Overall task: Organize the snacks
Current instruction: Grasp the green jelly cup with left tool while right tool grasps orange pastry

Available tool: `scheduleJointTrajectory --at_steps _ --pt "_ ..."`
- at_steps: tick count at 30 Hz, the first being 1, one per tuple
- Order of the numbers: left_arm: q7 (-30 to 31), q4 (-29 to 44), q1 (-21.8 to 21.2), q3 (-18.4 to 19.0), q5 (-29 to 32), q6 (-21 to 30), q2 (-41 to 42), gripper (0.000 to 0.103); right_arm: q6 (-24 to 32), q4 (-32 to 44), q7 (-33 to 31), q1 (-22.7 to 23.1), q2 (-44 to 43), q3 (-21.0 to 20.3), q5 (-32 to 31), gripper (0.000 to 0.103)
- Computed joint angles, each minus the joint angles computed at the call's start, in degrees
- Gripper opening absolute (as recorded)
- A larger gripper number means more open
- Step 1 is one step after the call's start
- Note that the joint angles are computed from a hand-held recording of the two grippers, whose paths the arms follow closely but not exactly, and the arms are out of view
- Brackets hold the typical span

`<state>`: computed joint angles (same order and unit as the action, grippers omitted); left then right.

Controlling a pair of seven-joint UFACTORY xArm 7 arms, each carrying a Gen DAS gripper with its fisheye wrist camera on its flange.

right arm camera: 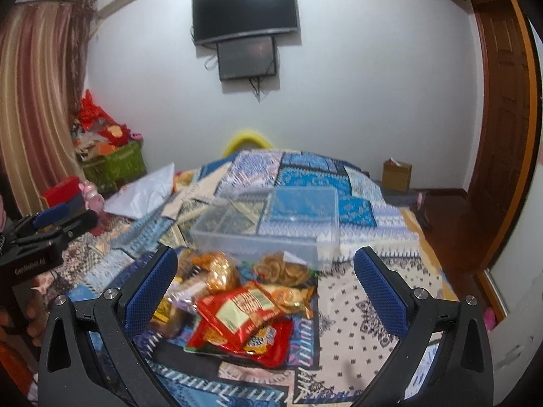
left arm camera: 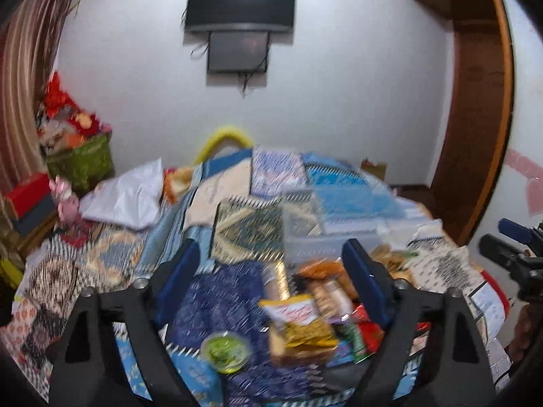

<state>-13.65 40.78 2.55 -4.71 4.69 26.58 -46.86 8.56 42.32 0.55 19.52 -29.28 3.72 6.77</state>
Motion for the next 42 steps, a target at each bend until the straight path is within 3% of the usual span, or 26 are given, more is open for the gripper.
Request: scheduleJointTrajectory --at_steps 3,11,14,29,32,36,42 --pt "0.7 -0.9 -0.1 2.3 -1.0 2.1 0.8 0.076 2.1 0.5 -1.1 2.0 1.2 -2.0 1.7 0.097" --pt "2.6 -3.5 0.9 4.2 -1.7 6.1 2.7 0.076 6.8 2.7 -4.9 4.1 5.2 -3.4 6.2 0.084" --pt "3.1 -4.1 0.7 5.0 -2.5 7.9 3.2 0.075 8.6 4.6 -8.2 6.0 7.6 -4.7 10.2 0.071" --pt "6.6 -5.7 -0.8 7.1 -7.0 9.7 8.8 0.075 14.0 14.1 -18.9 4.6 19.1 -0.6 21.8 0.056" --pt "7.4 -5.9 -0.8 7.0 -7.1 9.3 9.5 0.072 15.1 15.7 -19.4 3.3 20.7 0.9 22.1 0.049" --pt "8.6 -6.1 -1.7 8.1 -8.8 8.7 10.2 0.06 15.3 17.1 -17.6 1.7 22.5 2.6 19.9 0.047" --pt "10.2 -6.0 -1.6 7.6 -9.0 8.2 10.5 0.058 16.2 18.5 -16.0 0.5 24.1 3.8 16.3 0.035"
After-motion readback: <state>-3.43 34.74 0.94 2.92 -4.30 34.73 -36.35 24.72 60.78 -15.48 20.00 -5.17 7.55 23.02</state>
